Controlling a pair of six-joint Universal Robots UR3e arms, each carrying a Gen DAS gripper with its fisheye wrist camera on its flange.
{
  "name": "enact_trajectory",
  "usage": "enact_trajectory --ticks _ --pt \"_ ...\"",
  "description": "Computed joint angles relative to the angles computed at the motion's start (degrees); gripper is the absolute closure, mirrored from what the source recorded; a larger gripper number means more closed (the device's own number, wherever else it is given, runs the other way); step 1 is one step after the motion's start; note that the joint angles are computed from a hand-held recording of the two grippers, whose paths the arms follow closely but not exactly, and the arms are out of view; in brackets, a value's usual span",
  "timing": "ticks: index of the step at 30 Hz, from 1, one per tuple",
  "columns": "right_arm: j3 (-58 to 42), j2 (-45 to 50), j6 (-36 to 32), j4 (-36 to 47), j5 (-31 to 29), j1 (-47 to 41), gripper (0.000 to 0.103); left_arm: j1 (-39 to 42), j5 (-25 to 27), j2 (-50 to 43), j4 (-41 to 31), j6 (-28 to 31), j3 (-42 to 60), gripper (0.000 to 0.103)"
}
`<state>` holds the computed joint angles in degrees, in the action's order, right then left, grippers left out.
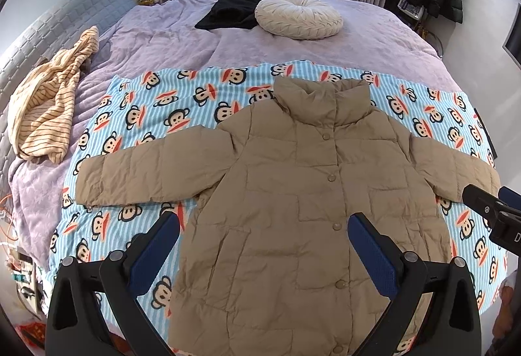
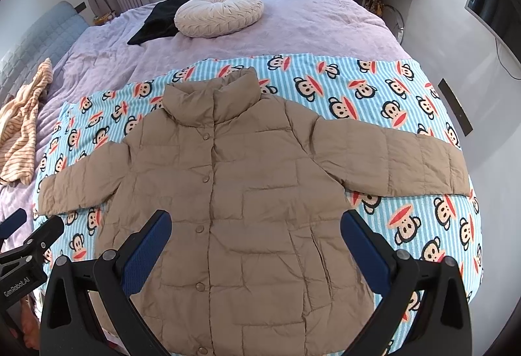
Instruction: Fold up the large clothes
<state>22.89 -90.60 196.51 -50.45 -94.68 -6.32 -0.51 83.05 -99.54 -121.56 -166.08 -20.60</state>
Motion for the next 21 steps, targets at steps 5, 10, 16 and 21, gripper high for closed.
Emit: enact_trajectory --ticks 5,10,16,21 --pt "-2.9 1.4 -0.3 1.6 0.2 -0.4 0.000 0.2 0.0 -0.3 -0.2 0.4 0.5 0.000" --pt "-5.6 2.8 -0.3 2.9 0.2 -0.4 0.000 0.4 0.1 0.1 0.0 0.4 -0.1 0.000" --pt "-8.3 4.1 -0.4 4.3 0.3 -0.5 0.000 0.9 0.1 1.0 0.6 0.7 -1.5 0.000" --pt "-7.8 3.7 -0.3 4.0 0.2 -0.4 0.000 1.5 0.0 2.1 1.4 1.2 -3.1 0.000"
